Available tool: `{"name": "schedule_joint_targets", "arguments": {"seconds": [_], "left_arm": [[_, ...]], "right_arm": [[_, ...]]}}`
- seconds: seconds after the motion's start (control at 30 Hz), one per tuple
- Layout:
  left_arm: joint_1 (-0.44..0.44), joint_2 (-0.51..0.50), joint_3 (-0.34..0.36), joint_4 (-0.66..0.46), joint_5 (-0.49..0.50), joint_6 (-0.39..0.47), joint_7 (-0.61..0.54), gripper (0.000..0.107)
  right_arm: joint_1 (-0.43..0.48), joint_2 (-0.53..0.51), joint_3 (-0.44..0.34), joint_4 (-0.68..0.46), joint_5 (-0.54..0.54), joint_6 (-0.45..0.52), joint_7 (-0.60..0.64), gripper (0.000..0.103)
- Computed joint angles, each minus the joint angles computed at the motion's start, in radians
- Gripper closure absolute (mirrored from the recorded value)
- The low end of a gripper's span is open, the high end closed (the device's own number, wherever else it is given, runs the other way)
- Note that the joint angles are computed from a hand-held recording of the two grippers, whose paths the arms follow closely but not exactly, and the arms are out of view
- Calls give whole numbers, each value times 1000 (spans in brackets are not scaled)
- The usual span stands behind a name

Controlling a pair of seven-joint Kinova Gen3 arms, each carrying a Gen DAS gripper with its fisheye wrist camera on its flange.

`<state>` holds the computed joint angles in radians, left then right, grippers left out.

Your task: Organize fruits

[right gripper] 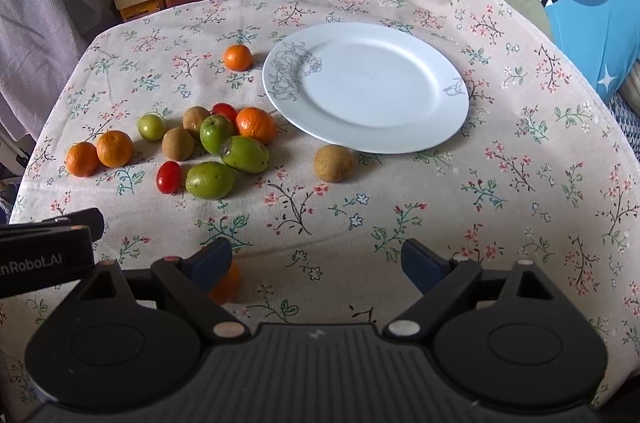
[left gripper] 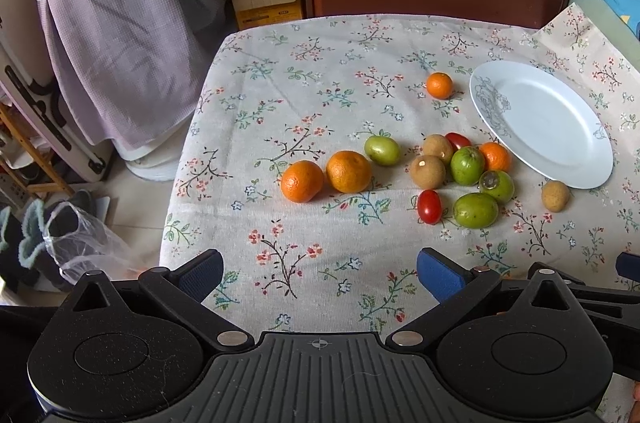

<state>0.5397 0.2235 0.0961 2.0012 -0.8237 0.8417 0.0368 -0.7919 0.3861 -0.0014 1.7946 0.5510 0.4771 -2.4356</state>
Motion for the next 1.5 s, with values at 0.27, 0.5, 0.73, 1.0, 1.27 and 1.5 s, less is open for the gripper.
{"name": "schedule_joint_targets", "arguments": {"seconds": [0.27, 0.5, 0.73, 1.0, 1.27, 1.5], "left_arm": [[1, 3, -1, -3, 0, 1, -3, 4], [3, 7, -1, -2, -2, -2, -3, 4], [5, 7, -4, 4, -10, -16, -4, 4], [1, 0, -3, 17, -17, -49, -15, 4], [11, -37, -3, 71, -99, -136, 32, 4], [-9, -47, 8, 103, -113, -209, 31, 4]], "right_arm": [[-10, -2, 8, 8, 19, -9, -16, 15], [-6, -1, 3, 5, 17, -5, -12, 16], [-5, 2, 2, 3, 14, 0, -10, 18], [-8, -2, 9, 11, 27, -3, -29, 18], [59, -50, 23, 79, 0, -106, -34, 18], [180, -75, 8, 128, -143, -196, 34, 18]]}}
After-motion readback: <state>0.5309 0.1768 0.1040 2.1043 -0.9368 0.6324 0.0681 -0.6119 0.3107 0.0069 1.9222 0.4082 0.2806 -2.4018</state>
